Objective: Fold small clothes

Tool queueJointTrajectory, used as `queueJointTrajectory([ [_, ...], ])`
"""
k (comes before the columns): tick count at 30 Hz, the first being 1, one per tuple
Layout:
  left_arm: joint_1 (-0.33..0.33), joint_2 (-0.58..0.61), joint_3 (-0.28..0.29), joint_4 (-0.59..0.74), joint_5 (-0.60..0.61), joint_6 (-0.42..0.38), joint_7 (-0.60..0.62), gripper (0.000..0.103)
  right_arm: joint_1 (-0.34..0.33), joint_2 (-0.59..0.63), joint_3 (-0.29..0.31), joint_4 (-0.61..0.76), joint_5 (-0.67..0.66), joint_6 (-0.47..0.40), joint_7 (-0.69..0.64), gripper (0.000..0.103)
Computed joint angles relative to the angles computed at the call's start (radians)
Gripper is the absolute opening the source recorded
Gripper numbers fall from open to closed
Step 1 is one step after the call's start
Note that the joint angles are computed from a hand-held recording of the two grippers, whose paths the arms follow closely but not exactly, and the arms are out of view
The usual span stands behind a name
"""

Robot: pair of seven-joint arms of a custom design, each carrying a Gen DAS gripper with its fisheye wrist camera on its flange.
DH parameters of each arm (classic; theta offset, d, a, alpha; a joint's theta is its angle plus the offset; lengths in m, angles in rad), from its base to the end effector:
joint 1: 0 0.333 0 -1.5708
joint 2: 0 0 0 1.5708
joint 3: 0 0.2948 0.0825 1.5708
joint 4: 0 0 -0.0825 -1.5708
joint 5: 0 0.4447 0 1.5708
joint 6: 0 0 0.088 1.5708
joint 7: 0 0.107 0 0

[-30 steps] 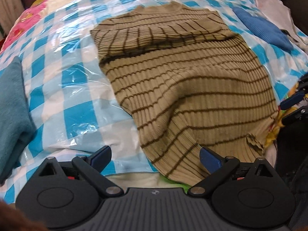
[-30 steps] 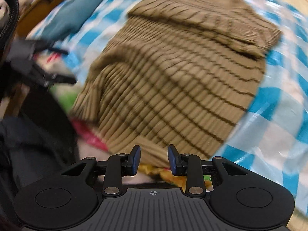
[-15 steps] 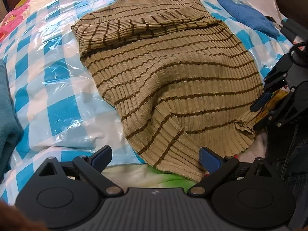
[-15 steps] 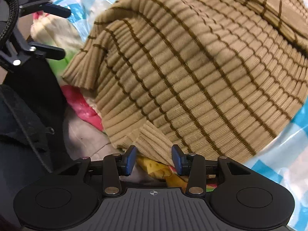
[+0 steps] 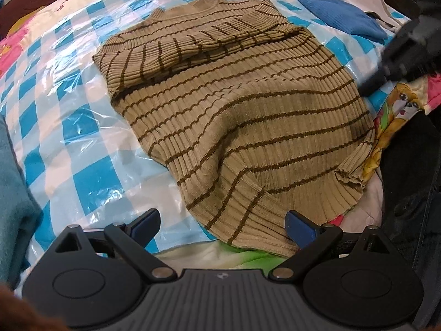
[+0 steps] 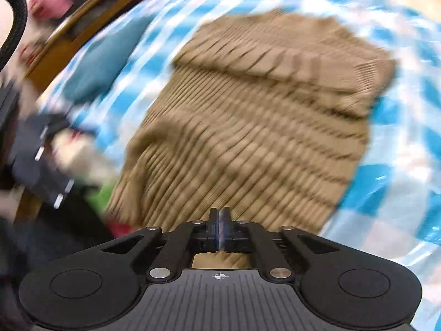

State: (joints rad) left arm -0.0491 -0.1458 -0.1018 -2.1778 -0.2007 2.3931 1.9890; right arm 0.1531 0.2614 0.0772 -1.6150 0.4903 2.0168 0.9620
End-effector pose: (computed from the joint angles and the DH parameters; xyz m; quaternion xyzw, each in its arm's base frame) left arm 0.5869 -0.0919 0.4433 -0.5222 0.8307 -0.1664 0.0979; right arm 0.6849 0.1845 0.4553 -0.8689 0.4302 0.0760 0.2328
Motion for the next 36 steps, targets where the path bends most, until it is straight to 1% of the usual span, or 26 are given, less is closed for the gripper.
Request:
queueJointTrajectory([
  [1, -0.001, 0.000, 0.001, 0.000, -0.007, 0.001, 0.004, 0.102, 0.004, 0.015, 0.003, 0.019, -0.028, -0.054, -0.022, 0.010],
  [2, -0.002, 0.000, 0.002, -0.002, -0.016, 0.001, 0.006, 0.102, 0.014, 0.026, 0.006, 0.029, -0.067, -0.087, -0.046, 0.013],
  [3, -0.003, -0.001, 0.002, -0.003, -0.022, 0.002, 0.007, 0.102, 0.027, 0.027, 0.009, 0.021, -0.101, -0.094, -0.066, 0.016],
  [5, -0.004, -0.003, 0.000, -0.008, -0.022, 0.003, 0.004, 0.102, 0.047, 0.062, 0.014, 0.051, -0.165, -0.134, -0.107, 0.032],
  [7, -0.005, -0.008, 0.002, -0.015, -0.027, 0.001, 0.006, 0.102, 0.066, 0.105, 0.016, 0.098, -0.217, -0.181, -0.124, 0.035],
  [10, -0.004, -0.012, 0.007, -0.023, -0.046, 0.004, 0.010, 0.102, 0.078, 0.174, 0.019, 0.189, -0.256, -0.271, -0.143, 0.036],
  [13, -0.004, -0.002, 0.012, -0.019, -0.074, 0.009, 0.018, 0.102, 0.097, 0.214, 0.012, 0.226, -0.302, -0.286, -0.132, 0.036],
  [16, -0.002, 0.003, 0.012, -0.017, -0.088, 0.010, 0.036, 0.102, 0.113, 0.235, 0.010, 0.225, -0.334, -0.278, -0.105, 0.036],
  [18, 0.000, -0.001, 0.012, -0.020, -0.088, 0.011, 0.046, 0.102, 0.109, 0.228, 0.015, 0.208, -0.318, -0.276, -0.088, 0.018],
  [19, 0.001, -0.003, 0.013, -0.022, -0.086, 0.012, 0.049, 0.102, 0.106, 0.211, 0.017, 0.187, -0.307, -0.264, -0.081, 0.010],
  [21, 0.003, -0.002, 0.014, -0.021, -0.082, 0.013, 0.057, 0.102, 0.103, 0.168, 0.021, 0.131, -0.282, -0.210, -0.063, 0.006],
  [25, 0.005, 0.006, 0.011, -0.008, -0.060, -0.002, 0.085, 0.102, 0.055, 0.104, 0.021, 0.086, -0.131, -0.087, 0.010, 0.005],
  [28, 0.003, 0.010, 0.006, 0.003, -0.035, -0.012, 0.127, 0.102, 0.028, 0.058, 0.014, 0.044, -0.037, 0.062, 0.066, 0.005],
  [30, 0.001, 0.013, 0.005, 0.011, -0.025, -0.024, 0.159, 0.102, 0.013, 0.057, 0.010, 0.051, 0.003, 0.129, 0.098, 0.004],
  [33, 0.002, 0.022, 0.004, 0.028, -0.008, -0.055, 0.186, 0.102, -0.010, 0.056, 0.006, 0.060, 0.045, 0.197, 0.134, 0.004],
  [36, 0.002, 0.021, 0.003, 0.033, -0.007, -0.082, 0.221, 0.102, -0.020, 0.043, 0.007, 0.039, 0.068, 0.271, 0.161, 0.004],
])
